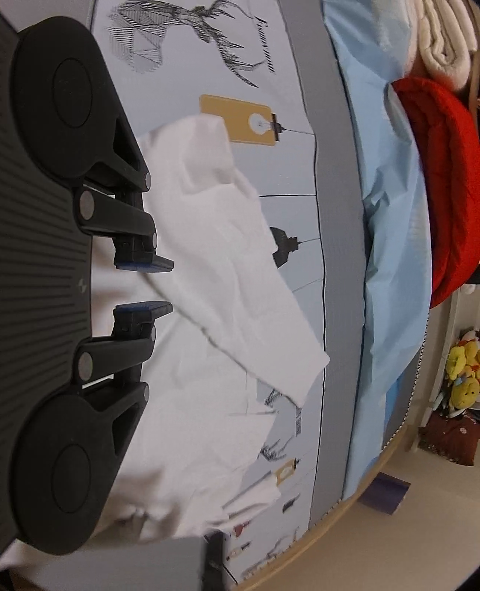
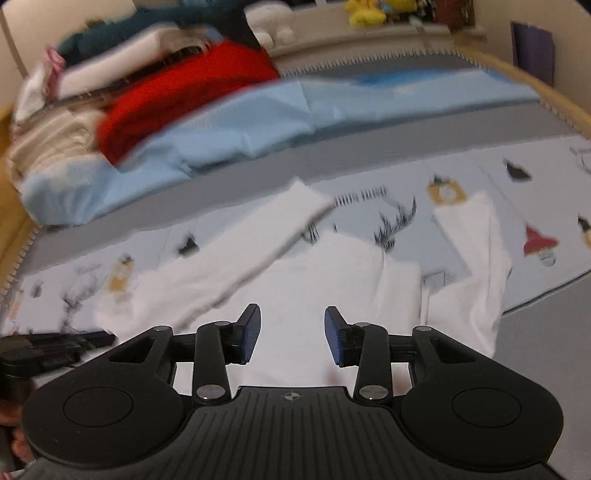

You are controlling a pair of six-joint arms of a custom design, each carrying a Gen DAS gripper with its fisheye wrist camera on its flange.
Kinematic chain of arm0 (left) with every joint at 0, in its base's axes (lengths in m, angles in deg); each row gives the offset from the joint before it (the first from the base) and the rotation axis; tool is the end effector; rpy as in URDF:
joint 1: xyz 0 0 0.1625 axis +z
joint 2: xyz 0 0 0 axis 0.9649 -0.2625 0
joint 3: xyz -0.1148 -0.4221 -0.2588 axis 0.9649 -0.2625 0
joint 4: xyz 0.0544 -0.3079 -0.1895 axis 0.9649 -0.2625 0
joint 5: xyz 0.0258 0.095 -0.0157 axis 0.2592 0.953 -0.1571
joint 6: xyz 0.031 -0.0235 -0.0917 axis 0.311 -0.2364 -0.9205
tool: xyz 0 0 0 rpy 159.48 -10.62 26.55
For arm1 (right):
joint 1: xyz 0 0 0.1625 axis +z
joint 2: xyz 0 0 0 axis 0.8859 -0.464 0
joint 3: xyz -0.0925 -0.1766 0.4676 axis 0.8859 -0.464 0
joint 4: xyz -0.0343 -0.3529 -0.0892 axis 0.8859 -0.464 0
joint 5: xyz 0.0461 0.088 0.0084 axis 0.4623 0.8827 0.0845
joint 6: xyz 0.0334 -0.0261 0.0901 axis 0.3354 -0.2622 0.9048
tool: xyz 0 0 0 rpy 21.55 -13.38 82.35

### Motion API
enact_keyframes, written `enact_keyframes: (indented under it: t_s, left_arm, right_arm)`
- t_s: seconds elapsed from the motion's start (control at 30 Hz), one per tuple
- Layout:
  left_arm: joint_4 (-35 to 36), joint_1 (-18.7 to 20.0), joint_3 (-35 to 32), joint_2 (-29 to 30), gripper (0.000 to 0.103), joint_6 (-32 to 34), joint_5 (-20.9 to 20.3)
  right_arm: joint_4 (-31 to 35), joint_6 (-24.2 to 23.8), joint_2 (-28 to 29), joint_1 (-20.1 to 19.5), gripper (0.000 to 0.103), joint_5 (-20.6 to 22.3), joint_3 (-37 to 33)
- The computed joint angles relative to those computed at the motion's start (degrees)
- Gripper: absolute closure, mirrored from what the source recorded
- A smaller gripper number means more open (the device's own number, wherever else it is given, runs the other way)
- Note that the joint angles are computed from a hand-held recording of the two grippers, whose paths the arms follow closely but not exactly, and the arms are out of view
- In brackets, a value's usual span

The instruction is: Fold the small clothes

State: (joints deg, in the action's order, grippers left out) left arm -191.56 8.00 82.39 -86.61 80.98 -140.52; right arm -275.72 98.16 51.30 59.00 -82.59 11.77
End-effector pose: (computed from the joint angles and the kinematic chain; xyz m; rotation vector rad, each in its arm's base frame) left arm 0.0739 -0.7255 0.3717 1.0473 2.4664 -0.4293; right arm 0.3915 -0.5481 -0.0344 -0.2750 -2.2625 1.1147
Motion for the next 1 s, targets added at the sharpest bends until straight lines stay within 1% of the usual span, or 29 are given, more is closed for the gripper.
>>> enact_keyframes:
  t_s: [0.03, 0.07, 0.1, 0.13, 0.2, 0.23, 0.27, 0.3, 0.33, 0.37, 0.4, 0.47, 0.5, 0.53, 0.57, 0.6, 0.63, 0.67, 0.7, 0.73, 0.77, 0.8, 0.83, 0.87, 0.9, 0.93, 0.97, 1.0]
  left_arm:
    - [-0.2, 0.2, -0.2, 0.7, 0.079, 1.1, -0.1]
    - [-0.2, 0.2, -0.3, 1.4, 0.073, 1.8, 0.2]
    - [-0.8, 0.1, -0.1, 2.1, 0.063, 3.0, 0.9]
    - [-2.6, 0.1, 0.7, 2.8, 0.06, 4.6, 1.5]
    - [-6.8, -0.3, 2.3, 4.2, 0.059, 7.5, 4.6]
    - [-8.4, -0.3, 2.8, 4.9, 0.059, 8.5, 5.9]
    - [-9.9, -0.1, 3.0, 5.6, 0.059, 9.5, 6.6]
    - [-10.8, 0.0, 2.9, 6.2, 0.059, 10.1, 7.5]
    - [-11.8, 0.2, 2.7, 6.8, 0.065, 10.9, 8.3]
    - [-12.3, 0.4, 2.2, 7.3, 0.077, 12.0, 9.1]
    - [-12.3, 0.6, 1.2, 7.6, 0.096, 12.7, 9.7]
    - [-12.9, 1.2, -1.1, 7.0, 0.097, 11.2, 8.0]
    - [-14.2, 1.3, -2.7, 6.7, 0.097, 8.4, 8.4]
    - [-15.6, 1.4, -4.8, 6.7, 0.097, 4.7, 10.8]
    - [-15.3, 1.2, -7.4, 6.9, 0.099, -0.8, 14.9]
    - [-14.2, 1.4, -10.9, 7.4, 0.101, -6.8, 20.7]
    - [-10.9, 2.1, -15.3, 8.2, 0.1, -12.8, 26.5]
    - [-6.0, 3.2, -19.4, 9.0, 0.099, -18.8, 30.6]
    - [-0.1, 4.8, -23.6, 9.4, 0.099, -24.8, 32.5]
    - [4.4, 6.0, -26.4, 9.6, 0.099, -29.4, 32.4]
    - [6.6, 6.6, -28.1, 9.4, 0.099, -31.6, 30.6]
    - [6.9, 6.4, -28.9, 9.2, 0.099, -31.4, 28.3]
    - [5.0, 5.7, -27.7, 8.6, 0.095, -28.7, 25.7]
    - [2.4, 5.2, -25.8, 8.0, 0.091, -23.7, 20.9]
    - [1.4, 4.8, -23.9, 7.3, 0.078, -17.7, 14.9]
    - [1.2, 4.6, -21.8, 6.7, 0.073, -11.7, 8.9]
    - [0.6, 4.7, -20.1, 6.5, 0.073, -6.6, 3.9]
    - [0.1, 4.5, -17.8, 6.1, 0.073, -2.5, 0.3]
  right_arm:
    - [4.5, 2.5, 0.0, -0.9, 0.063, 0.4, -0.6]
    - [6.6, 3.6, -0.1, -2.0, 0.063, 2.1, -0.5]
    - [7.6, 5.0, 0.5, -2.2, 0.063, 3.2, -0.5]
    - [9.3, 6.4, 0.1, -3.3, 0.063, 4.8, -0.1]
    - [13.2, 8.8, 0.0, -4.6, 0.063, 6.2, 0.1]
    - [16.9, 11.0, 0.3, -4.9, 0.063, 6.3, -0.4]
    - [20.0, 12.5, 0.1, -5.7, 0.063, 6.7, -0.5]
    - [21.9, 13.6, 0.4, -6.1, 0.063, 7.1, -0.7]
    - [22.1, 13.6, 0.7, -6.6, 0.063, 7.6, -0.8]
    - [21.9, 13.2, 1.0, -7.0, 0.063, 8.0, -0.8]
    - [21.8, 12.8, 1.2, -7.1, 0.063, 8.1, -0.9]
    - [22.0, 11.9, 1.3, -7.0, 0.063, 8.0, -1.3]
    - [22.2, 11.6, 1.4, -7.0, 0.063, 8.1, -1.5]
    - [22.5, 11.4, 1.3, -7.0, 0.063, 8.1, -1.5]
    - [22.7, 10.8, 1.3, -7.1, 0.063, 8.2, -1.6]
    - [22.9, 10.3, 1.3, -7.1, 0.063, 8.2, -1.5]
    - [23.4, 10.2, 1.2, -7.0, 0.063, 8.2, -1.6]
    - [23.6, 10.2, 1.1, -7.0, 0.063, 8.3, -1.5]
    - [23.6, 10.2, 1.1, -7.0, 0.062, 8.4, -1.5]
    - [23.6, 10.2, 1.1, -7.0, 0.063, 8.4, -1.4]
    - [23.8, 10.4, 1.1, -7.0, 0.063, 8.4, -1.4]
    - [24.0, 10.5, 1.1, -7.1, 0.063, 8.3, -1.6]
    - [24.6, 11.0, 1.1, -7.0, 0.063, 8.2, -1.8]
    - [25.1, 11.4, 1.2, -7.0, 0.063, 8.0, -2.0]
    - [25.6, 11.9, 1.2, -7.0, 0.063, 7.7, -2.3]
    - [25.9, 12.1, 1.4, -7.0, 0.063, 7.5, -2.5]
    - [26.5, 12.7, 1.5, -7.0, 0.063, 7.2, -2.9]
    - [26.9, 13.1, 1.6, -6.9, 0.063, 6.9, -3.2]
